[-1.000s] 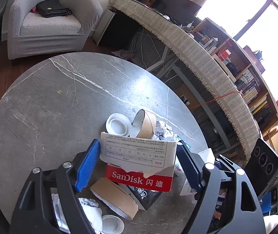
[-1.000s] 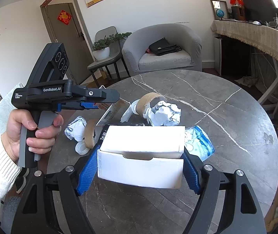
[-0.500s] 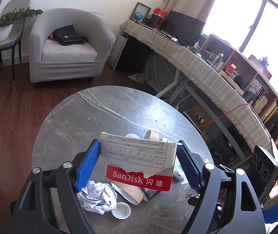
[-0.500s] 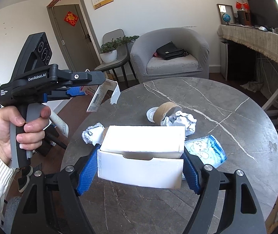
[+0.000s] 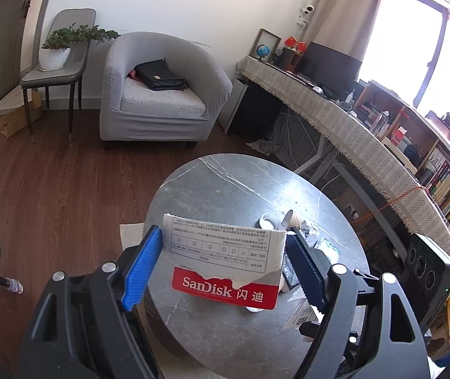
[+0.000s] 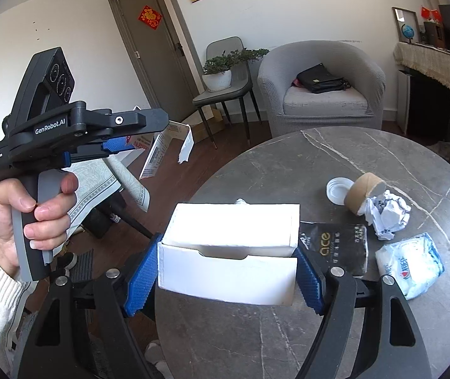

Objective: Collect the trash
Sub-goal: 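Carry both boxes to the bin while the left tool releases the SanDisk box inside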

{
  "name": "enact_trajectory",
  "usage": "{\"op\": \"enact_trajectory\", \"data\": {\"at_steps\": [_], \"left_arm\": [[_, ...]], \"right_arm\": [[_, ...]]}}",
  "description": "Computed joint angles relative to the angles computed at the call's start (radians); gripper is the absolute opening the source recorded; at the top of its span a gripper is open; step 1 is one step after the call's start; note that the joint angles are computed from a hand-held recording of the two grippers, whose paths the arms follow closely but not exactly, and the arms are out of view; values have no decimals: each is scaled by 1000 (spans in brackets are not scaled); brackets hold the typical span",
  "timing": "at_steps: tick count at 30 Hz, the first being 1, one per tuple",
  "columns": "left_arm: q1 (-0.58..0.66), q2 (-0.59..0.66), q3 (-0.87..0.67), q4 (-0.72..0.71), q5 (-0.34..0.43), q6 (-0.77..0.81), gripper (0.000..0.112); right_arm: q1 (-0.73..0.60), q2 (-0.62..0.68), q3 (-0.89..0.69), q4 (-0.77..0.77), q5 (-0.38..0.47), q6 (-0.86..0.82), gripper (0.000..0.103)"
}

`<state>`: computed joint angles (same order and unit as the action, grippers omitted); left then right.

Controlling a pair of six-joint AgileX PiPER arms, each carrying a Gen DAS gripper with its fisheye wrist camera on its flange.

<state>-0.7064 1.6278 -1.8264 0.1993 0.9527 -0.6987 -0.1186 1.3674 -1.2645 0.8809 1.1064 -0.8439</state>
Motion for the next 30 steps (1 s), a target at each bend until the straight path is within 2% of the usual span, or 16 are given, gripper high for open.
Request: {"op": "enact_trajectory", "data": {"at_steps": [9, 18, 23, 30], "left_arm": [[80, -275, 388, 66, -74, -110, 81], [181, -450, 744, 63, -155, -152, 81], [265, -503, 928, -19, -248, -101, 81], [304, -446, 1028, -65, -265, -39, 82]], "right_arm": [[244, 8, -7, -71, -99, 108, 78], [411, 38, -30, -107, -160, 215, 78], [496, 58, -49, -147, -191, 287, 78], [576, 109, -72, -183, -227, 350, 78]]}}
